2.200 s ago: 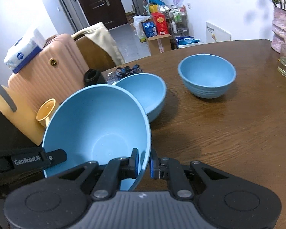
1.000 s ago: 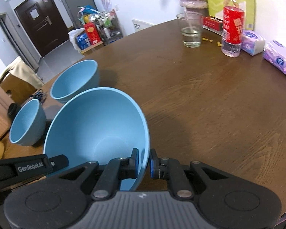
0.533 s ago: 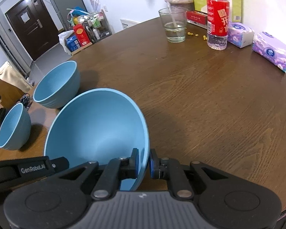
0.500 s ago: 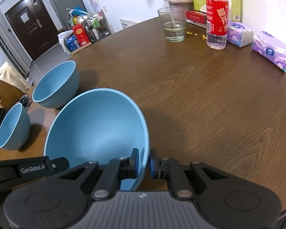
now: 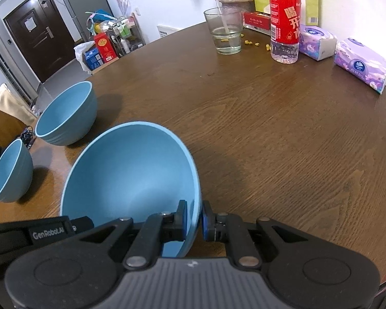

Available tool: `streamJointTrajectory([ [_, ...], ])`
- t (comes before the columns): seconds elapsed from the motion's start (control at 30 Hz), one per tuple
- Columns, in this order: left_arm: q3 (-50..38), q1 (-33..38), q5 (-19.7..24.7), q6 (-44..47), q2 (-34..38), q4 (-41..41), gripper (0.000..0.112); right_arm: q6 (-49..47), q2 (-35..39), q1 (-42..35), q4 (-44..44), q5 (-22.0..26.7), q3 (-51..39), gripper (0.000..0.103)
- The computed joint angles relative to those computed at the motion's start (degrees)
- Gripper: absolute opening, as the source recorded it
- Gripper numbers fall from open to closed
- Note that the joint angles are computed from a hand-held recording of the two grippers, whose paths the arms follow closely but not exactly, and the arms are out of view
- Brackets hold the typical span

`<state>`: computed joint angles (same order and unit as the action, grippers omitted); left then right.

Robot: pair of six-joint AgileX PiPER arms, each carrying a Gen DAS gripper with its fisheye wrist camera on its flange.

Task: Organize plates and bowls
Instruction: 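Lower the blue bowl onto the table beside the plate stack with both tools, then open both tools to release the blue bowl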

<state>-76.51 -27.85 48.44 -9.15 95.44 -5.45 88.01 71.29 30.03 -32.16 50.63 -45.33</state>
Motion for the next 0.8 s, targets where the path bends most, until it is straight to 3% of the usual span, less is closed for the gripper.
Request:
streamJointTrajectory([
  [0.6, 1.5, -1.0, -1.0, -1.4, -0.2, 1.5, 0.009, 0.4, -0.3, 0.2, 0.0, -1.7, 2.2, 0.011],
  [0.8, 2.2, -1.1, -1.5, -2.0, -1.4, 2.3, 0.012, -0.8, -2.6, -1.5, 1.7, -3.6, 3.9, 0.016],
])
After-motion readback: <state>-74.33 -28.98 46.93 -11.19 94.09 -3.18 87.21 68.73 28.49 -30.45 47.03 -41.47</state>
